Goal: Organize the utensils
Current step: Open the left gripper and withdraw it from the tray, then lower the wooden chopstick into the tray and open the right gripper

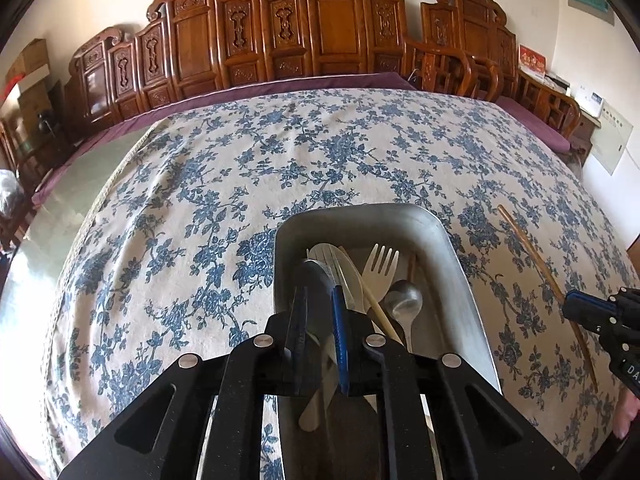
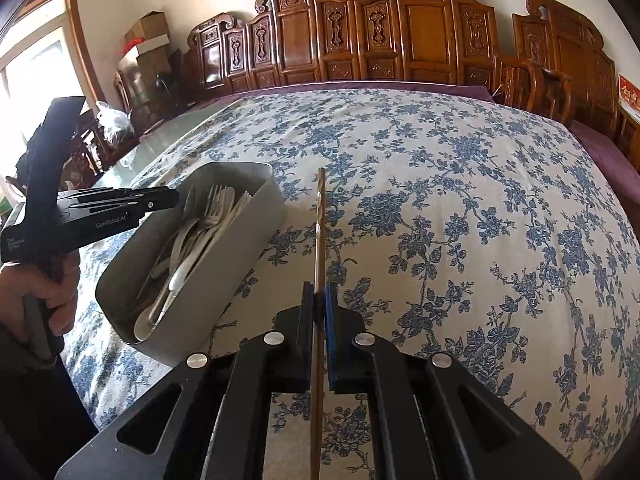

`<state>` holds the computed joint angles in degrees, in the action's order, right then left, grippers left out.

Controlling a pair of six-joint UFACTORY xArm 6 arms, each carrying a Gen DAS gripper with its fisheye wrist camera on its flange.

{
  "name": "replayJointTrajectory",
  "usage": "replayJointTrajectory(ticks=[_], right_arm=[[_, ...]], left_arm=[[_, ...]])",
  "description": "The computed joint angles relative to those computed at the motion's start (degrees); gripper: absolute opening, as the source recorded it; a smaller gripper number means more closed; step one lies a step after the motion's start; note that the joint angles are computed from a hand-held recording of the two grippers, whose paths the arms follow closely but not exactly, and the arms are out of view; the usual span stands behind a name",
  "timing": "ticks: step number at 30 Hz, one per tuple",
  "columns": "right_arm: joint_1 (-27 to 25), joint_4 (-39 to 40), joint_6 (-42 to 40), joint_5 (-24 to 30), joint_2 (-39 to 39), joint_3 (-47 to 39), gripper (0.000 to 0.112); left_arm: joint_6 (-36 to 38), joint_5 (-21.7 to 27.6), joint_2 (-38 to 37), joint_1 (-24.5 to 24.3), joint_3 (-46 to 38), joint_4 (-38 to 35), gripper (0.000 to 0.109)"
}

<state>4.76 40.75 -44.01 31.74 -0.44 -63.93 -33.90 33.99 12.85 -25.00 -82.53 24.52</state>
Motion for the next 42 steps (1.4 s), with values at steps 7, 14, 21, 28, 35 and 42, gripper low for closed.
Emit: replayJointTrajectory(ticks=[7,14,21,28,35,42], right_arm=[[1.1,3.0,-1.4,0.6,-3.5,2.0,0.007],[3.0,5.1,-1.0,2.3,-5.0,1.1,0.007],[6.5,5.4,2.2,2.3,-4.3,-0.7,0.007],[9.7,4.6,6.8,2.0,-0.2,-4.9,0.007],[12.1,1.3,11.6,1.0,5.1,-9.8,0.007],[13.7,-3.9,17.5,-0.6,9.4,-12.8,0.007]], left_arm=[[-0.5,-1.4,-4.1,0.0,4.1,-0.2,0.012],[-2.1,-3.0,-8.1,0.3,7.9,0.8,0.017],[-3.2,-3.7,-10.1,1.3,9.9,2.2,0.018],[-2.8,-3.9,-10.2,3.2,11.0,1.8,0.018],[-2.3,-4.8,-11.6,5.5,12.9,0.5,0.018],[-2.5,-5.3,-11.8,6.2,13.0,-0.1,0.018]])
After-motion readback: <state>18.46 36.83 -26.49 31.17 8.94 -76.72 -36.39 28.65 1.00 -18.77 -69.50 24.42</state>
